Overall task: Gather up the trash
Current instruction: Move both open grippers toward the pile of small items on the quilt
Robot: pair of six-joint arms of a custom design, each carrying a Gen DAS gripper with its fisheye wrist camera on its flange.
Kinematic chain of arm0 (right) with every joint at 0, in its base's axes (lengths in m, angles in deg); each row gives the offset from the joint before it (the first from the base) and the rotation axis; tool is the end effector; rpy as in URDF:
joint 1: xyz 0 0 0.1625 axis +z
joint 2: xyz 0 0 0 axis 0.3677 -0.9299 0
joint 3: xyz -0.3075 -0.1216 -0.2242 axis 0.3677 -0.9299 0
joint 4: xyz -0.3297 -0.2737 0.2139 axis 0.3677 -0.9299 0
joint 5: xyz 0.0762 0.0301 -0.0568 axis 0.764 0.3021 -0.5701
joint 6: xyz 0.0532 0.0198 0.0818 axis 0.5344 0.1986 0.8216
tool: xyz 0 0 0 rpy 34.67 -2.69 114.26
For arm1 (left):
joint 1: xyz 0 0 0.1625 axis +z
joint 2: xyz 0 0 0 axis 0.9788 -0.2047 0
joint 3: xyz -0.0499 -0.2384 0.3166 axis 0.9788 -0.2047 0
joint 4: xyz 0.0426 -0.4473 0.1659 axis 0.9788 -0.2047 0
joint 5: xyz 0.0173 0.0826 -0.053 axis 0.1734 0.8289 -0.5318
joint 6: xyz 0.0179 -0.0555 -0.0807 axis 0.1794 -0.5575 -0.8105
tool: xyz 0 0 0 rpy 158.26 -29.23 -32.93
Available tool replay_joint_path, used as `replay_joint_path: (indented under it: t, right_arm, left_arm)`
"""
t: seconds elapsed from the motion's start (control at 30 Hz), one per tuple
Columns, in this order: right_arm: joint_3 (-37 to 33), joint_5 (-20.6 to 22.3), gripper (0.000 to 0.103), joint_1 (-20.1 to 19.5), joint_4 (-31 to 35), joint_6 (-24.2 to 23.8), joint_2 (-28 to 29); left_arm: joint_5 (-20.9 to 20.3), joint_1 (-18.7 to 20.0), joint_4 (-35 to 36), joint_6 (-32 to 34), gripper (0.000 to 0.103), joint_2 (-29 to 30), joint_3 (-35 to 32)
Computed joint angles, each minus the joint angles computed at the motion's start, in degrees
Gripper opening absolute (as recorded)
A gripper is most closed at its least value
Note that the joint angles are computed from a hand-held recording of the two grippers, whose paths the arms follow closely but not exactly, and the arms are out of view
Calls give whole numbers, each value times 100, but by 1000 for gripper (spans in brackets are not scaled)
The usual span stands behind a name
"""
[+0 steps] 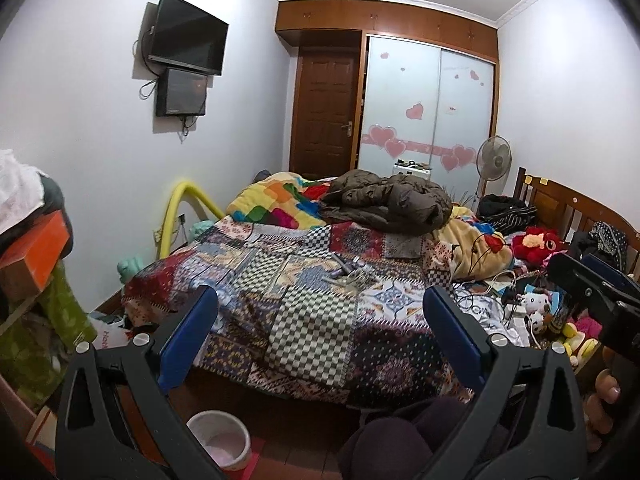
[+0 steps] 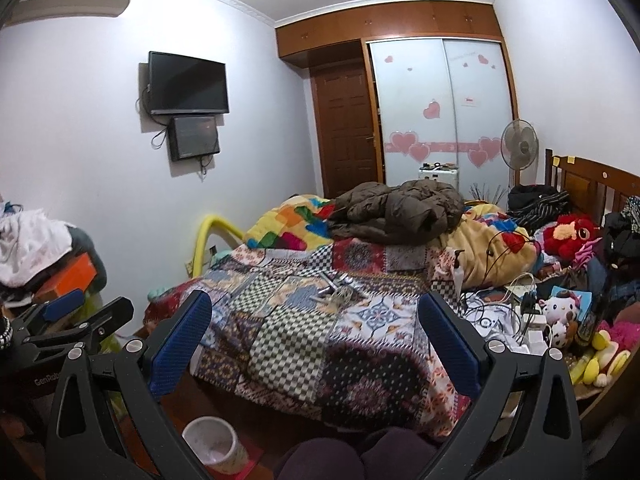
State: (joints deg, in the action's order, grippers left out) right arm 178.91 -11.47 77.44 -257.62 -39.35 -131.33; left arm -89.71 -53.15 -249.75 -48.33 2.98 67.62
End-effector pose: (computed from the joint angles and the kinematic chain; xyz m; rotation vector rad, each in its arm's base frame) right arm 0.1937 -0.4893 0.4511 0.7620 -2.2275 1.4001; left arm -0.5000 -0.4859 0.1438 0.4500 2.0495 -1.4363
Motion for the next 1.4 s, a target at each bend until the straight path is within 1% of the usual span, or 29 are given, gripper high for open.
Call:
replay_joint_path:
  t: [0.1, 0.2, 0.3, 0.43, 0.5, 0.57, 0.6, 0.73, 0.8, 0.9, 0.97, 1.0, 1.03, 1.07, 1.13, 1.2, 1.3, 1.37, 1.4]
  right_arm:
    - [-273, -50, 103, -64, -127, -27, 284]
    - [-569, -89, 103, -150, -229, -102, 596]
    - [-866, -173, 103, -222, -407, -353, 960]
    - [-1409, -241, 103, -378, -464, -774, 1554]
    - [-1632, -238, 103, -455, -356, -951, 1768]
    - [-1825, -226, 103, -522, -220, -1060, 1942]
    - [-1963, -214, 103, -558, -122, -1083, 2062]
    - [-2525, -158, 103, -709, 522, -1082, 2517]
    - [-2798, -93, 103, -777, 849, -1005, 2729]
    - [-3259, 7, 103, -890, 1310, -908, 3123]
    - [-3646, 30, 102, -930, 1601, -798, 3433]
    - [-3776, 93, 102, -958, 1715, -756, 3531]
    - [-3952, 196, 102, -1006, 1918, -676, 3684]
    - [-4101, 226, 101, -1031, 2091, -618, 3795]
    - [-4421, 256, 96, -1069, 2423, -488, 4051]
    - [-4866, 196, 87, -1094, 2867, -389, 4404]
    - [-5588, 140, 75, -1136, 3498, -116, 4939]
    - [-6170, 138, 71, -1168, 4032, 183, 5345]
    - [-6480, 117, 71, -1177, 4279, 334, 5571]
  left_arm:
    - [-160, 202, -239, 459, 103, 332, -518]
    - [-311, 420, -327, 791, 103, 647, -1032]
    - [-458, 667, -440, 1173, 103, 1009, -1605]
    - [-702, 1029, -259, 1375, 103, 1486, -2384]
    - [-791, 1178, -174, 1443, 102, 1702, -2709]
    - [-916, 1372, -11, 1504, 98, 1984, -3143]
    - [-954, 1445, 74, 1531, 97, 2099, -3319]
    - [-1132, 1785, 462, 1639, 94, 2676, -4188]
    - [-1219, 1917, 650, 1657, 92, 2871, -4498]
    - [-1384, 2160, 1134, 1574, 88, 3273, -5139]
    - [-1459, 2282, 1466, 1472, 82, 3487, -5486]
    - [-1520, 2357, 1747, 1358, 80, 3611, -5708]
    - [-1555, 2398, 1875, 1302, 77, 3661, -5794]
    - [-1585, 2469, 2039, 1262, 75, 3812, -6035]
    - [-1595, 2576, 2222, 1193, 73, 3994, -6290]
    - [-1665, 2679, 2479, 1084, 73, 4139, -6524]
    - [-1728, 2821, 2822, 952, 73, 4445, -7048]
    - [-1832, 2916, 3025, 845, 73, 4592, -7312]
    - [-1886, 2961, 3136, 806, 73, 4694, -7495]
